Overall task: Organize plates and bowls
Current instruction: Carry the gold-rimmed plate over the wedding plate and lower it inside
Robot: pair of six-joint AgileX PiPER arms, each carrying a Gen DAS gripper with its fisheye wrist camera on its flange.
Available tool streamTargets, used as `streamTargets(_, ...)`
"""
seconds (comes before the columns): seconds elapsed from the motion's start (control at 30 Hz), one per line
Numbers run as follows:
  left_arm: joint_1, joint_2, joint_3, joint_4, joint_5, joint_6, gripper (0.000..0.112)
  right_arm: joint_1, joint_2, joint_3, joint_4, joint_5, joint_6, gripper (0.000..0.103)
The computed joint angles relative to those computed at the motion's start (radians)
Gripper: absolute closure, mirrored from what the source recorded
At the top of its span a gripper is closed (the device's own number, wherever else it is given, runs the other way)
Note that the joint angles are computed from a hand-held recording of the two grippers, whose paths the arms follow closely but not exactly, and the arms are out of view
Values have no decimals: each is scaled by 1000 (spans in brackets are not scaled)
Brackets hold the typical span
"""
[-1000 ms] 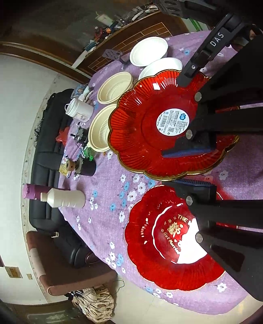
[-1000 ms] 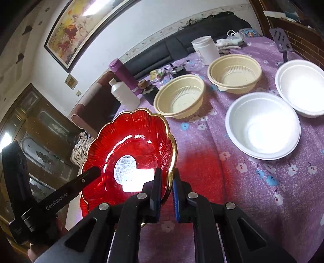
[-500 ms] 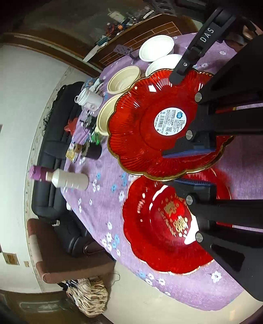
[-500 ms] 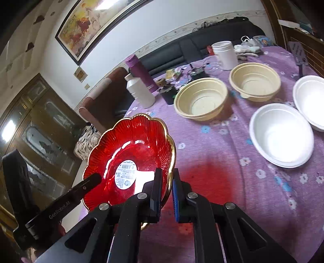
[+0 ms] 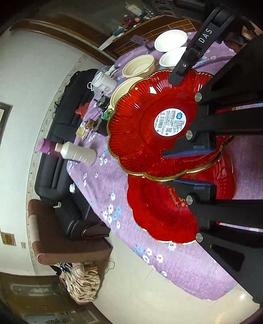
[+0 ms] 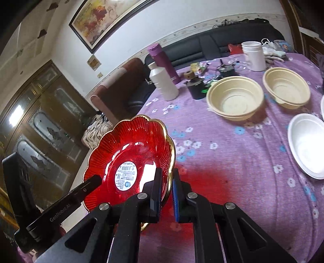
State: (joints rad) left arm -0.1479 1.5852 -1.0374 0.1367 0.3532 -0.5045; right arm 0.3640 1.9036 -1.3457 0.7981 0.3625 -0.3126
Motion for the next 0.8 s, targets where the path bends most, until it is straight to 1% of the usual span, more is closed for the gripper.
streamTargets(0.17,35,-9,3,-6,2,7,96,4,47,-86,7,62,15,95)
streamTargets(0.4,82,-13,12,-5,-2,8,96,37,100,-184,-46,96,67,95)
streamTargets(0.53,105,-8,18,22,-8,-16,96,55,136,-235,-78,116,97,96)
streamTargets(0.8,136,55,21,23,-18,-8,96,75,223,-315,-132,158,153,96)
